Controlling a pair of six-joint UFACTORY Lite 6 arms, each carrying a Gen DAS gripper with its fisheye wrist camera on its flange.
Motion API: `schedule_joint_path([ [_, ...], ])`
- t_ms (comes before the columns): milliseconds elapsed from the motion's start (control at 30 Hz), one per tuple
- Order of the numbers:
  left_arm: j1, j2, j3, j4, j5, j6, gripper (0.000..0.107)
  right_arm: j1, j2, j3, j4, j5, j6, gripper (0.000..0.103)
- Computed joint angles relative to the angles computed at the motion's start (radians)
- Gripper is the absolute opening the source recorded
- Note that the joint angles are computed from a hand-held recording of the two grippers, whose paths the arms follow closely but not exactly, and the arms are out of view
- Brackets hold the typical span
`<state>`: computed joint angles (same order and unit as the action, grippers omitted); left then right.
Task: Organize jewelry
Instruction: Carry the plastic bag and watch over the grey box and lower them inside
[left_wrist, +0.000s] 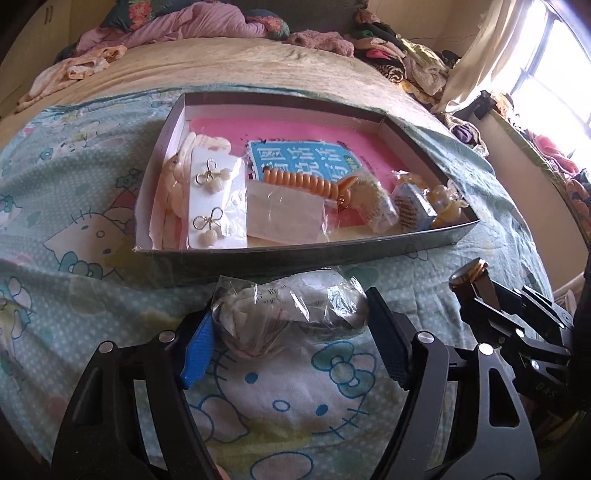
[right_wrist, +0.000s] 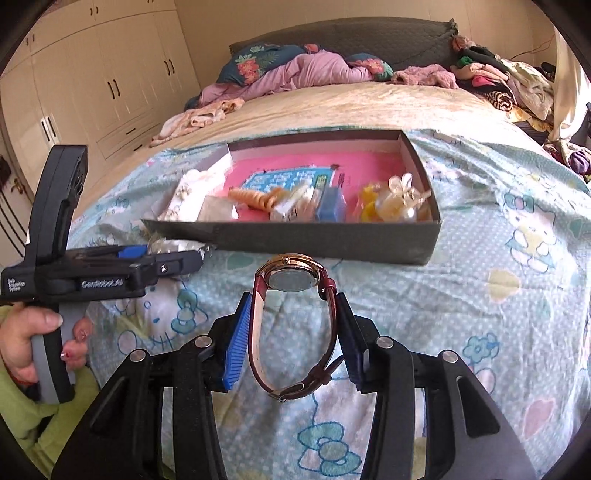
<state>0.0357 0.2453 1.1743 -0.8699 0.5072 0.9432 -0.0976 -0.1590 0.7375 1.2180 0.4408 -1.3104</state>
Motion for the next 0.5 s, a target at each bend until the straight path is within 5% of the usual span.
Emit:
schedule_joint_path([
  [500,0.015,0.004,0.184,0.029,0.049,-0.049,0.066,0.014,0.069,0.212,-0.029,0.014,0.032,0.042],
])
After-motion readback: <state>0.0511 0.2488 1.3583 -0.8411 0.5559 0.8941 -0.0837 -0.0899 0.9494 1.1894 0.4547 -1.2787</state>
